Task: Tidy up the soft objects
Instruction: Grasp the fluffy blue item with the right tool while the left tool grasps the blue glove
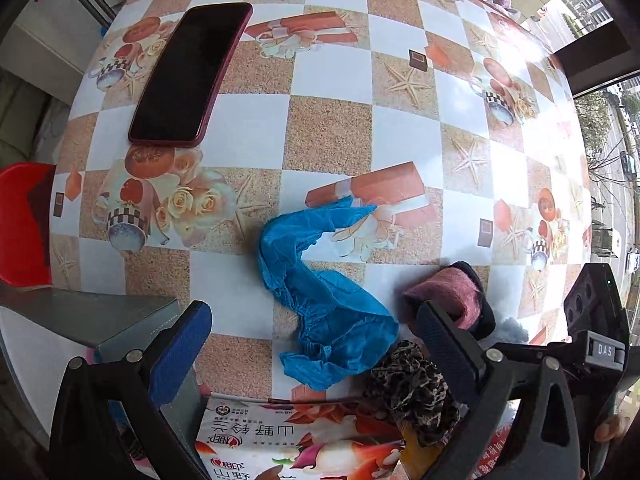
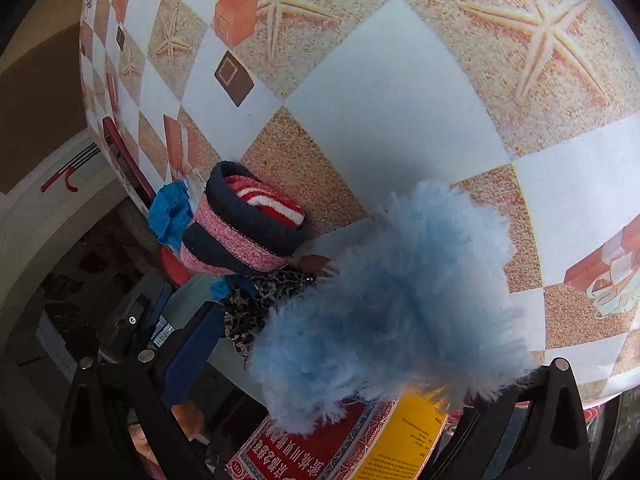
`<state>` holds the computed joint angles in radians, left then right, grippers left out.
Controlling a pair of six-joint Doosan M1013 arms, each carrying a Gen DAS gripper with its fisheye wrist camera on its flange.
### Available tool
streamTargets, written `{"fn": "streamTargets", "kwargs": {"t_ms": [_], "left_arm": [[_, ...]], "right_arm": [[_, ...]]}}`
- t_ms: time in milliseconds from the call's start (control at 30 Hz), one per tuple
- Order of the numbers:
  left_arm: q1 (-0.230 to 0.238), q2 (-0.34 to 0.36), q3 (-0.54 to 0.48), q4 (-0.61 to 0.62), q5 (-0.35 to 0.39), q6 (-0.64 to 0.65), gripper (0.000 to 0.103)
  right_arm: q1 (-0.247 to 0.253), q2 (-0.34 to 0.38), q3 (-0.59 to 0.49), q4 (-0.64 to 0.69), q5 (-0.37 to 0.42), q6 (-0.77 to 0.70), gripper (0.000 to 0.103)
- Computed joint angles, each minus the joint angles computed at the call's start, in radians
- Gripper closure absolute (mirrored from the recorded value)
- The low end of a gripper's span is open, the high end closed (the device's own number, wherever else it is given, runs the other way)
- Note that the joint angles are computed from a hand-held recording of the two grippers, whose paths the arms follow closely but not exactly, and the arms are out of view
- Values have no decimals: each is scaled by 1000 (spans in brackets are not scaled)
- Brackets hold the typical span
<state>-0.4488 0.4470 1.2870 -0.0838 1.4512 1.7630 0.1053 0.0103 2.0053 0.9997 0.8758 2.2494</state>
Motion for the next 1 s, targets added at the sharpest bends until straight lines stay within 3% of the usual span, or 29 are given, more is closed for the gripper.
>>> {"fn": "streamTargets", "kwargs": {"t_ms": [100,167,233,400,467,500,567,600,833,1000], "left_arm": [[-3,24,-10,24,19,-49,0],[-5,31,-9,38,16,-59,2],[-7,38,-9,54,17,-60,7],[-13,56,-8,83,40,-62,16],[-9,67,-11,68,70,-59,34],[-8,71,-11,62,80,-59,51],[-9,59,3,66,49,-40,66],[-9,56,6,62,43,-22,82],[-16,-16,47,81,-93,47,84],[-15,-76,75,73,-170,115,84]], "right_arm": [[-6,0,-3,-13,8,-11,34],[-8,-1,-1,-12,4,-10,61],[-5,-7,-1,-41,-6,15,68],[6,-26,-15,-155,-20,54,70],[13,-36,-23,-202,-26,69,70],[16,-41,-28,-233,-28,81,70],[25,-53,-41,-310,-22,113,70],[30,-54,-51,-351,-18,133,70],[87,-66,-127,-678,61,299,70],[135,-72,-161,-818,107,370,70]]}}
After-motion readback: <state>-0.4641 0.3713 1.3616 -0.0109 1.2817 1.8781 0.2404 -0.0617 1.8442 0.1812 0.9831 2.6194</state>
